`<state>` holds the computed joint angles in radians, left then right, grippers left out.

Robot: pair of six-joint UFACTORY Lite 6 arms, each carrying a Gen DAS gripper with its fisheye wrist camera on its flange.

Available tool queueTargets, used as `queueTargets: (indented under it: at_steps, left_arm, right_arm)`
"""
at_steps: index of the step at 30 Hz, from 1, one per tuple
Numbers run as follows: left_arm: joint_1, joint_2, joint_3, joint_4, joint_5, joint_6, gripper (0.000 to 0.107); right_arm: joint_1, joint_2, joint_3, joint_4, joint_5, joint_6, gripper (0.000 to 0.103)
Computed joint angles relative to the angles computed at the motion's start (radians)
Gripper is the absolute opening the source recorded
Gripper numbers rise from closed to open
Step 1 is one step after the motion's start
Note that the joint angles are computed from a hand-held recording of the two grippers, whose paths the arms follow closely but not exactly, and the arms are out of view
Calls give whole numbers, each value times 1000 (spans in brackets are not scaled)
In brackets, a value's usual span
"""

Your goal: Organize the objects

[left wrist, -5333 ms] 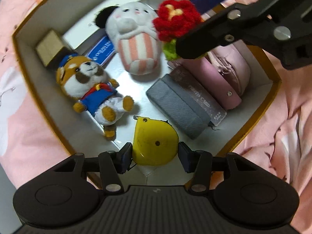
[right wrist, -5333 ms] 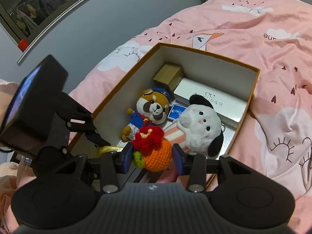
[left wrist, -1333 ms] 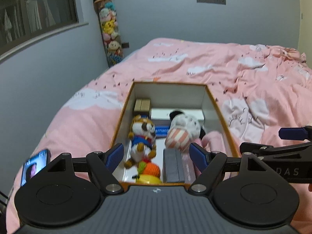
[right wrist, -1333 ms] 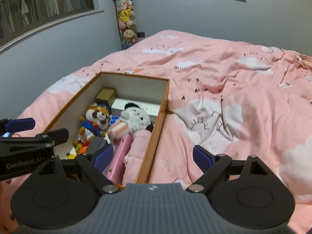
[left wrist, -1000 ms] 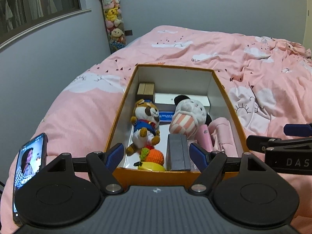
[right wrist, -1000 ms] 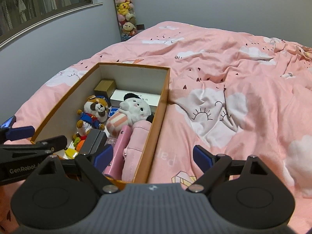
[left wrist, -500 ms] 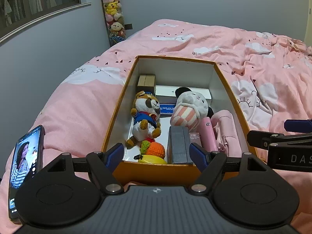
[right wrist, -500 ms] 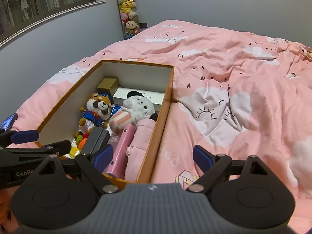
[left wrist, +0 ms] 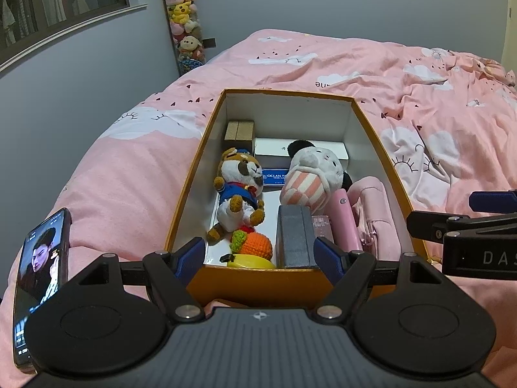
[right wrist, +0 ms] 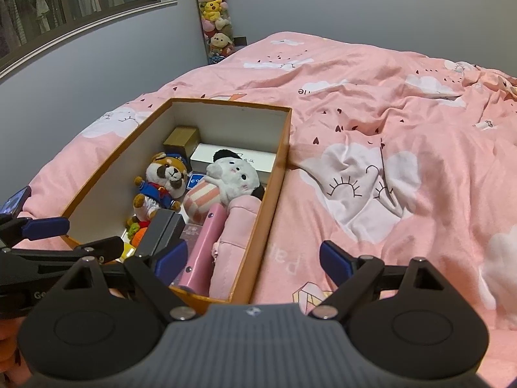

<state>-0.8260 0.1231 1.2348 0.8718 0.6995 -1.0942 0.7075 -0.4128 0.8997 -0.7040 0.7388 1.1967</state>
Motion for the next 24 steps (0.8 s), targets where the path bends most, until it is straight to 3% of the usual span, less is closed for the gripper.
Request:
queueTargets:
  at_steps: [24]
  left_arm:
    - [0, -1, -3, -11, -7, 18, 89]
  right_arm:
    - [3, -1, 0, 9, 0, -3, 89]
